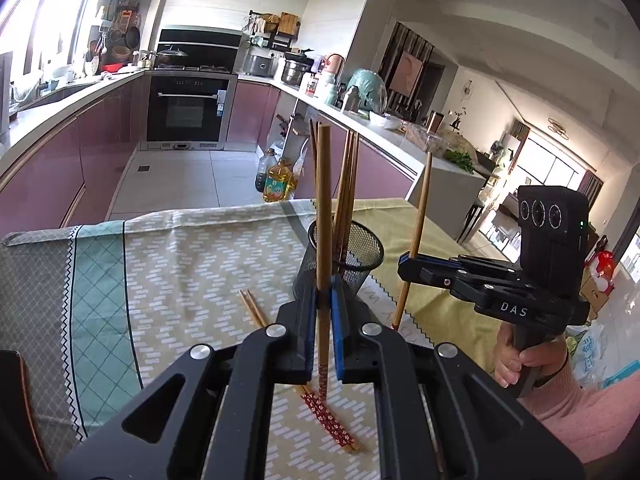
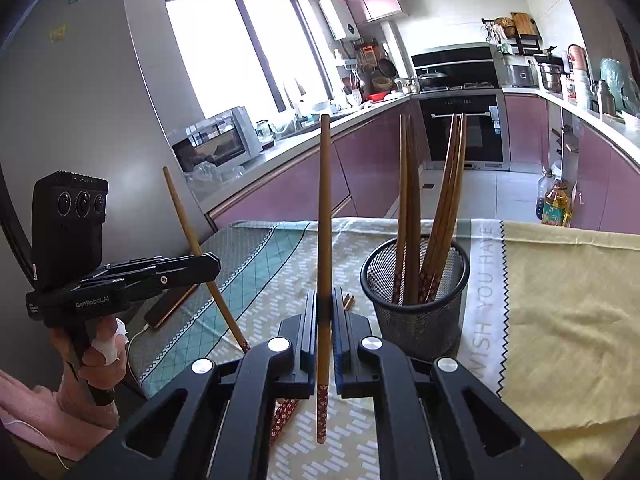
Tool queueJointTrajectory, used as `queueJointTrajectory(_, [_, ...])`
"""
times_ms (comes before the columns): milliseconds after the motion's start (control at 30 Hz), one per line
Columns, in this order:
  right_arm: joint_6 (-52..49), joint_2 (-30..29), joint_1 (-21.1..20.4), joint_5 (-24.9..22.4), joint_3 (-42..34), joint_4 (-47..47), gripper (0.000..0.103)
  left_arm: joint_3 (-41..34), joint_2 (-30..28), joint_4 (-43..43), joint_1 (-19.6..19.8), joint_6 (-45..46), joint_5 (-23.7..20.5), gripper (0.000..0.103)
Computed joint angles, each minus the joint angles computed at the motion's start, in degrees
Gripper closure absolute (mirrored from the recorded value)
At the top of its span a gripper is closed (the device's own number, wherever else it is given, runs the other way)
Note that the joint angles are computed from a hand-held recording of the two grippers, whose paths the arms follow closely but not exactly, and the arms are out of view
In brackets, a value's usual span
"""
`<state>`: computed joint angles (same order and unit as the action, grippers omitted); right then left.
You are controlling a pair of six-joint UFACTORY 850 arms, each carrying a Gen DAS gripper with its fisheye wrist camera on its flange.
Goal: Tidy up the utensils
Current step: 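Raise both held chopsticks upright and carry them over the mesh cup, then lower both held chopsticks into the mesh cup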
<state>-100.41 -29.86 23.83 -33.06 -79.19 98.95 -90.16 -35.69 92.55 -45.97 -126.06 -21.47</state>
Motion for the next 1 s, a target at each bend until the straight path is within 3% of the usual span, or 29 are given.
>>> queueJointTrajectory(200, [-2.2, 0.7, -0.1, 0.7, 0.1, 2.3, 0.097, -1.8, -1.0, 1.9, 0.3, -1.5, 0.2, 0.096])
queueJointTrajectory(1000, [-7.3, 1.2, -1.2, 2.2, -2.3, 7.7, 0.097, -12.3, -5.9, -5.7, 0.7, 11.6, -0.8, 0.096])
